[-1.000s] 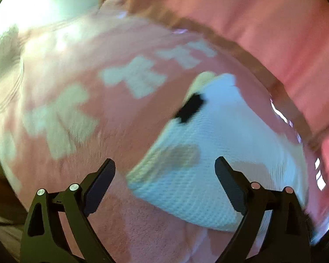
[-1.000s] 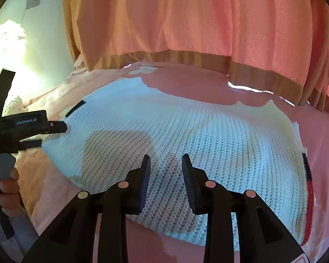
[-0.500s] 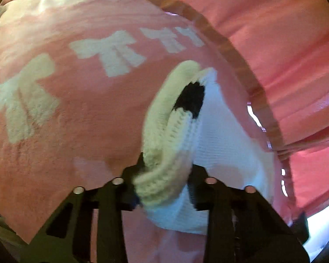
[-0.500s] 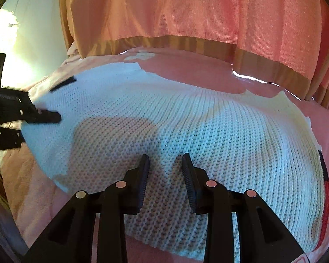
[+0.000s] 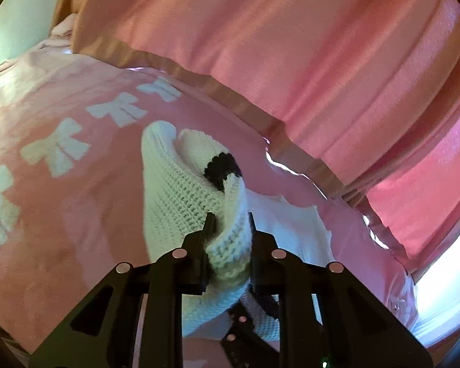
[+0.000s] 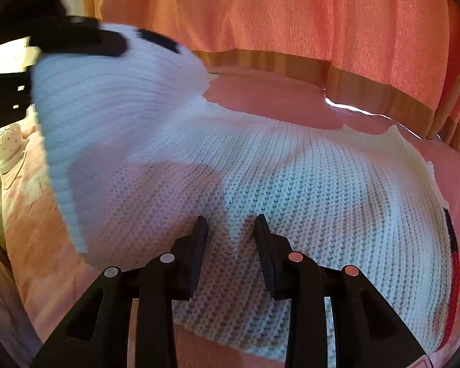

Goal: Fold small clothes

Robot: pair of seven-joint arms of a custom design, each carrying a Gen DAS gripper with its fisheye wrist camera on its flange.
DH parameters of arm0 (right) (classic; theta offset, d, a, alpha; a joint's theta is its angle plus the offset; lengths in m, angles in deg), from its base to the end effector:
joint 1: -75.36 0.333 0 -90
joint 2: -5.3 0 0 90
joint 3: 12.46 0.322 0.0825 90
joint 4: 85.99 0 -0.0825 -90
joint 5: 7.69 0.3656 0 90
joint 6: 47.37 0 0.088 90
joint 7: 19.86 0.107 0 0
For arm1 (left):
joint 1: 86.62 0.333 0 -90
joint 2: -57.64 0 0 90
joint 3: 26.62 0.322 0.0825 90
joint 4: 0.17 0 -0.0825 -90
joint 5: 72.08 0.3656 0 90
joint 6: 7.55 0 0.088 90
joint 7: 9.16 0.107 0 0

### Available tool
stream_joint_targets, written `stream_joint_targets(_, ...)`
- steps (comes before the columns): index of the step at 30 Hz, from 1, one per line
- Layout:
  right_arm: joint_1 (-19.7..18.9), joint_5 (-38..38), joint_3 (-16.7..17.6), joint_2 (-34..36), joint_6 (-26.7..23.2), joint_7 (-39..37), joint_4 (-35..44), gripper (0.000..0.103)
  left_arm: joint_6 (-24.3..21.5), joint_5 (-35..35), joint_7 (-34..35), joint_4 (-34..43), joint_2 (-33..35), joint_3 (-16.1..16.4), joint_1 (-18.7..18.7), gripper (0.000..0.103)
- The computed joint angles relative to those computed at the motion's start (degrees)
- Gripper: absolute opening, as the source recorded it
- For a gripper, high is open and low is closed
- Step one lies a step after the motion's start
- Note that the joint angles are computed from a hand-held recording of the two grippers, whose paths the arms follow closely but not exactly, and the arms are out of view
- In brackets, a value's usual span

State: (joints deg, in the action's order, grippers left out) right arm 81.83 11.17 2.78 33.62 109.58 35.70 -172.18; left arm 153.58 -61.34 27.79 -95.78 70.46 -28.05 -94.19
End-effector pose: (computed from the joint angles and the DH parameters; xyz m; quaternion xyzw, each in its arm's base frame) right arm 0.6936 0.2177 0.4872 -0.8220 0.4099 -0.1758 0.3541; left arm 0.6537 -0.1108 0.5958 -0.7964 0.4076 -0.4135 0.1690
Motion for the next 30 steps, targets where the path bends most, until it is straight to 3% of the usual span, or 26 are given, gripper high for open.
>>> stream_joint_targets(3, -1.49, 1.72, 0.22, -2.13, -1.07, -0.44, -1.7, 0.037, -1.66, 1.02, 0.43, 3.17, 2.24, -0.11, -1.07, 0.017)
stream_joint_targets(11, -5.18, 4.51, -6.01, -8.5, -2.29, 4.84, -6.24, 0.044, -5.16, 0.28, 8.8, 11.95, 8.51, -2.43, -4.07, 0.015)
stream_joint_targets(14, -7.22, 6.1, -7.41, -9.01, -2.71, 6.44, -6.25, 0.045, -10.96, -4.5, 16.22, 17.67, 13.34, -5.64, -4.42, 0.009)
stream_joint_targets(17, -8.96, 7.78, -7.85, -8.54, -5.16, 7.37, -4.64, 0.047, -16.0, -5.94, 19.2, 19.93, 15.41, -5.39, -6.34, 0.011)
stream_joint_targets(18, -9.75, 9.19, -7.4, -8.29, -6.61, 6.8, -3.74, 0.048, -16.48, -4.95, 19.53, 18.82, 14.74, -4.72, -7.37, 0.016)
stream_joint_targets(20, -10.72, 12.41, -6.32, -8.69, -7.91, 4.34, -3.4, 0.054, -16.46, -3.66, 19.45, 16.25, 12.64, -3.73, -8.44, 0.045)
stream_joint_targets(21, -10.96, 14.06, -5.74, -8.47, -8.62, 2.68, -2.53, 0.059, -15.66, -2.41, 18.28, 13.69, 10.49, -2.88, -8.98, 0.07)
stream_joint_targets(22, -11.14, 15.79, -5.16, -8.66, -9.17, 0.71, -2.31, 0.064, -12.59, -0.89, 16.45, 10.12, 8.02, -2.02, -9.33, 0.078)
stream_joint_targets(24, -11.36, 19.87, -3.9, -8.27, -12.35, -3.08, -0.53, 0.069, -5.6, 6.48, 9.27, 3.13, 3.02, 1.61, -10.91, 0.081)
stream_joint_targets(25, -11.26, 21.62, -3.71, -8.58, -13.88, -4.41, -0.43, 0.071, -4.36, 12.43, 4.23, 1.13, 1.2, 3.87, -11.99, 0.084)
stream_joint_targets(27, -10.35, 24.14, -3.45, -7.67, -17.57, -5.91, 1.68, 0.074, -5.94, 25.77, -8.25, -1.07, -1.62, 8.47, -14.18, 0.085)
stream_joint_targets(30, -7.74, 24.19, -3.88, -4.43, -22.9, -4.67, 6.81, 0.075, -11.12, 31.94, -16.2, -3.05, -4.06, 9.66, -12.73, 0.086)
